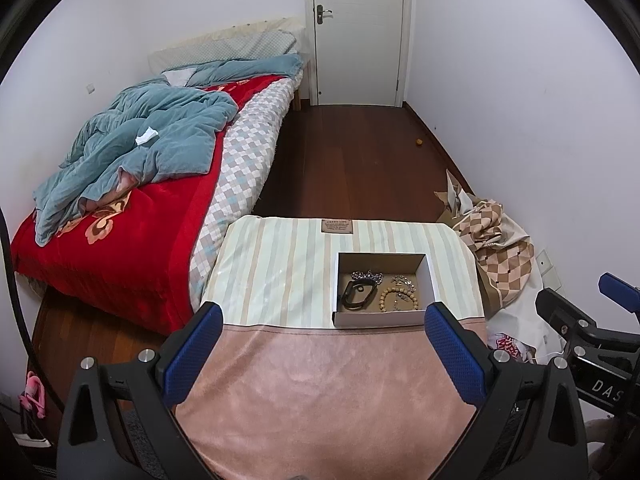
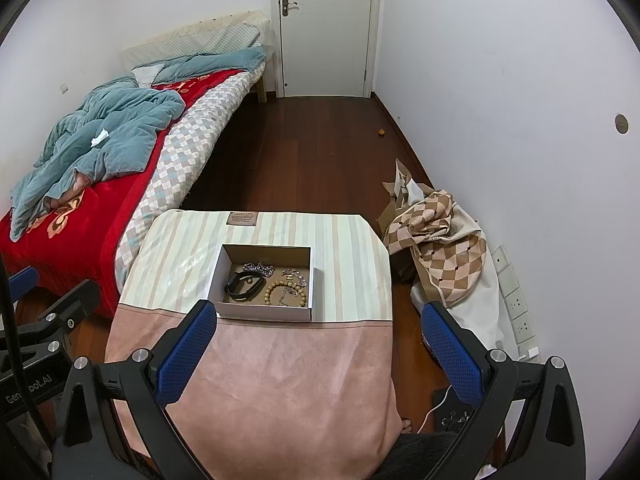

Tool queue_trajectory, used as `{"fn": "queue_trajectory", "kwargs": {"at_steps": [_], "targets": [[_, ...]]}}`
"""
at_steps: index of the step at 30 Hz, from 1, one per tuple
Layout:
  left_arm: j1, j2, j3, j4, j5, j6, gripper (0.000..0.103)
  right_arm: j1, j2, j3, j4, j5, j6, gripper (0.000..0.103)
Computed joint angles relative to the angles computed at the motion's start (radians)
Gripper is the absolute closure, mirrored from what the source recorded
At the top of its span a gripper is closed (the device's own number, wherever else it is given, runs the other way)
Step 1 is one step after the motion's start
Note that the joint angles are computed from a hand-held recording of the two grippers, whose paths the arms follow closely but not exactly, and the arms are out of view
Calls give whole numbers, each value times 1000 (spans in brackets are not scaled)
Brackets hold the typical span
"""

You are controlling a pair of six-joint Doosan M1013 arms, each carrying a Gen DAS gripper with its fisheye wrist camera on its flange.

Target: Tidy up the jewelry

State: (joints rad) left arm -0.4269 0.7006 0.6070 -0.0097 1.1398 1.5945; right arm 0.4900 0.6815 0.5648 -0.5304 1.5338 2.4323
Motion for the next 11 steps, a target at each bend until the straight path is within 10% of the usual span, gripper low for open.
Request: {"fn": "queue_trajectory", "kwargs": {"at_steps": [11], "targets": [[2, -2, 2, -14, 0, -6, 0, -2, 1, -8, 2, 7, -11, 0]]}}
